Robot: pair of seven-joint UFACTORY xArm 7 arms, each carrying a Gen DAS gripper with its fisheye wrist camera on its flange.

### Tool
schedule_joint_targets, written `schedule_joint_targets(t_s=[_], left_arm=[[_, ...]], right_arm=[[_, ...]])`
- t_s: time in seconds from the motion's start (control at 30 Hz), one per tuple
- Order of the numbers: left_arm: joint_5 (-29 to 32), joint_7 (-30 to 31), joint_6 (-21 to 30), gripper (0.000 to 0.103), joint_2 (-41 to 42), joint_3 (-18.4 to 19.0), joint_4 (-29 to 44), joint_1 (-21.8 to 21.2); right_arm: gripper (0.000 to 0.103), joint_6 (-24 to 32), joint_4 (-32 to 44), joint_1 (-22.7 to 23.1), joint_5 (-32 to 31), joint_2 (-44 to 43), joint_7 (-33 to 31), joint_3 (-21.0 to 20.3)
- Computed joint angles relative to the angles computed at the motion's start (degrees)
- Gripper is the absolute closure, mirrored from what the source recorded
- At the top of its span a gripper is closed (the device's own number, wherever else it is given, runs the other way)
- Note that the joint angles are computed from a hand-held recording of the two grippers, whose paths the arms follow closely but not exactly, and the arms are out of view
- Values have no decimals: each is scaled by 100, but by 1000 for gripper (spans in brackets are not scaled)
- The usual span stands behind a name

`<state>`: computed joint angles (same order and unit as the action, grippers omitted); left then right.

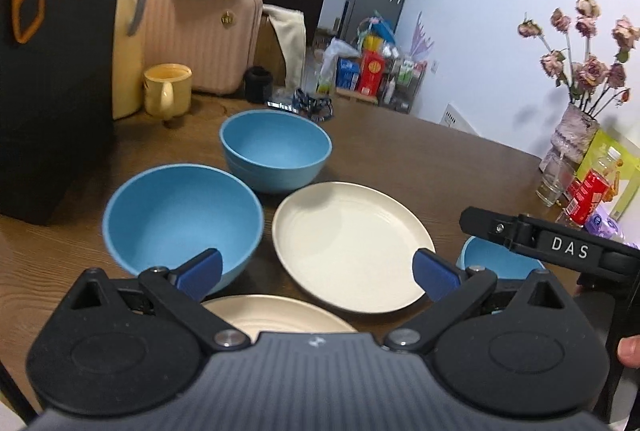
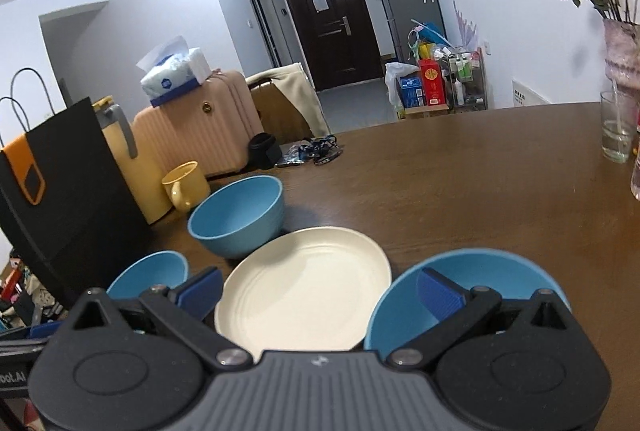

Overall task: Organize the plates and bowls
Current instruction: 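Move both grippers to the cream plate lying between the blue bowls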

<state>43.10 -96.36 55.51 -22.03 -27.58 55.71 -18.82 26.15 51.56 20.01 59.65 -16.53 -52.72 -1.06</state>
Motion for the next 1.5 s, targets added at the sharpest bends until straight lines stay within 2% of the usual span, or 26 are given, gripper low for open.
schedule_joint_targets(t_s=[0.17, 0.37, 0.5, 0.67, 0.73, 0.9, 1.0, 1.5], left_arm=[[-141, 208, -186, 2, 540, 267, 389, 49], [-294, 479, -324, 20, 1142, 668, 794, -106], [-435, 559, -259, 31, 1452, 904, 1003, -230], [-718, 778, -296, 37, 1742, 1175, 1192, -314], [-827, 893, -317, 42, 1866, 1258, 1284, -346], [-949, 1009, -224, 46, 2080, 1402, 1455, -424], [-1025, 1094, -243, 53, 2177, 1479, 1508, -450], [-1200, 1160, -14, 53, 2301, 1637, 1503, -473]], right_arm=[[0, 199, 716, -237, -620, 692, 415, 123], [4, 406, 1422, -603, -1268, 1433, 1028, 364], [12, 630, 1866, -838, -1770, 1868, 1498, 517], [19, 837, 2223, -1010, -2308, 2231, 1841, 676], [28, 957, 2392, -1039, -2537, 2384, 2023, 726], [31, 1117, 2675, -1064, -2981, 2638, 2363, 829], [37, 1178, 2779, -1082, -3145, 2722, 2475, 865], [41, 1411, 3151, -1018, -3847, 3063, 2966, 935]])
